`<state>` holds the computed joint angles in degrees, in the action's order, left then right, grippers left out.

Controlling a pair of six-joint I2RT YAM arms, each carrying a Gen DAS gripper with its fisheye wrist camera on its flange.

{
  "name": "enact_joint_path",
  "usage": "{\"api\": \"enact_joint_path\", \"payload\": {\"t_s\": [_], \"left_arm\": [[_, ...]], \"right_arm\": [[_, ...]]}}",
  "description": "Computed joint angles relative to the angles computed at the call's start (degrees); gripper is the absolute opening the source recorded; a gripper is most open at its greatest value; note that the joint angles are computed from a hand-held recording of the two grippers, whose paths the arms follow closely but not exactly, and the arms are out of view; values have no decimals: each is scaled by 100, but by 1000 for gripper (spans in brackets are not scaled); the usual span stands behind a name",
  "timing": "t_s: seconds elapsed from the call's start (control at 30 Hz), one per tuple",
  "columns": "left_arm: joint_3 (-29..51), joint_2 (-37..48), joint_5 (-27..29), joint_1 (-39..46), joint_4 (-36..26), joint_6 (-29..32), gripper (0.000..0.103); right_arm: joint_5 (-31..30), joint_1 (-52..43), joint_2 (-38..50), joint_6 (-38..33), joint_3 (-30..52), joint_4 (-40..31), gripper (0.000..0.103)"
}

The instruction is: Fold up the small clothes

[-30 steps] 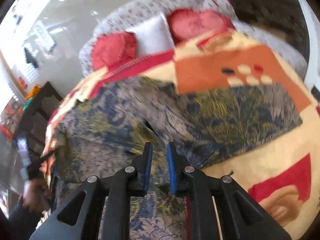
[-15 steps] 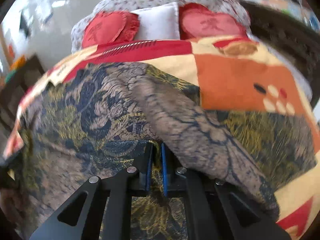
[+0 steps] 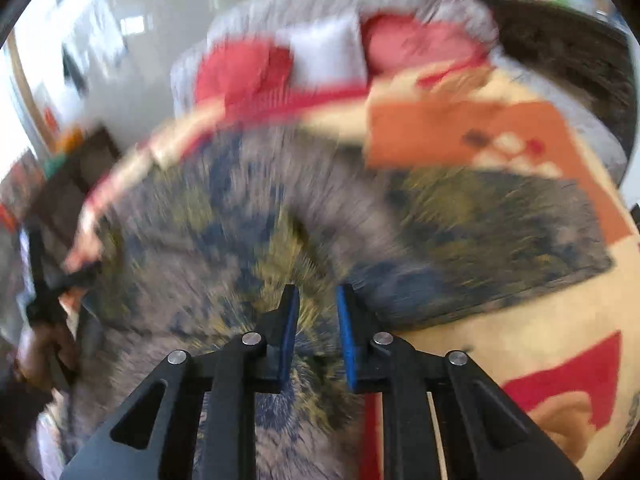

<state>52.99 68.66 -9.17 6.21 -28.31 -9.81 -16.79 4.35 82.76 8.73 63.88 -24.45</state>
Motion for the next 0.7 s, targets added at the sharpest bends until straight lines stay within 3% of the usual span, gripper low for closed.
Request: {"api": "enact_joint_path", "payload": {"t_s": [0.1,0.2,0.33,0.4,0.5,0.63,0.7], "left_arm": [[-578,-827,216,-269,-221,-92,79],[-1094,-1194,102,-586,-348,-345,79],[-1387,-1071,-312,-1013,-407,-708,81],[-1361,-965,-434,-1068,-383,-791,84],[-1355,-902,-400,-1026,-346,-773,85],[-1368,-835,-330,-980,-266,-775,85],[-1359,-786,-345,-988,-240,-775,86]], "right_arm": [[-88,-972,-45,-248,-42,47,40],[-285,-2003,854,-216,516,-234,41],[-1031,-2660,2038,270,1239,-548,41],[-1089,-2702,2455,550,1443,-553,41],[-1272,-2785,2646,874,1294,-130,41],[-1962,-3043,2752,2042,772,1212,41],[-2068,-3129,2789,2316,688,1450,32]]}}
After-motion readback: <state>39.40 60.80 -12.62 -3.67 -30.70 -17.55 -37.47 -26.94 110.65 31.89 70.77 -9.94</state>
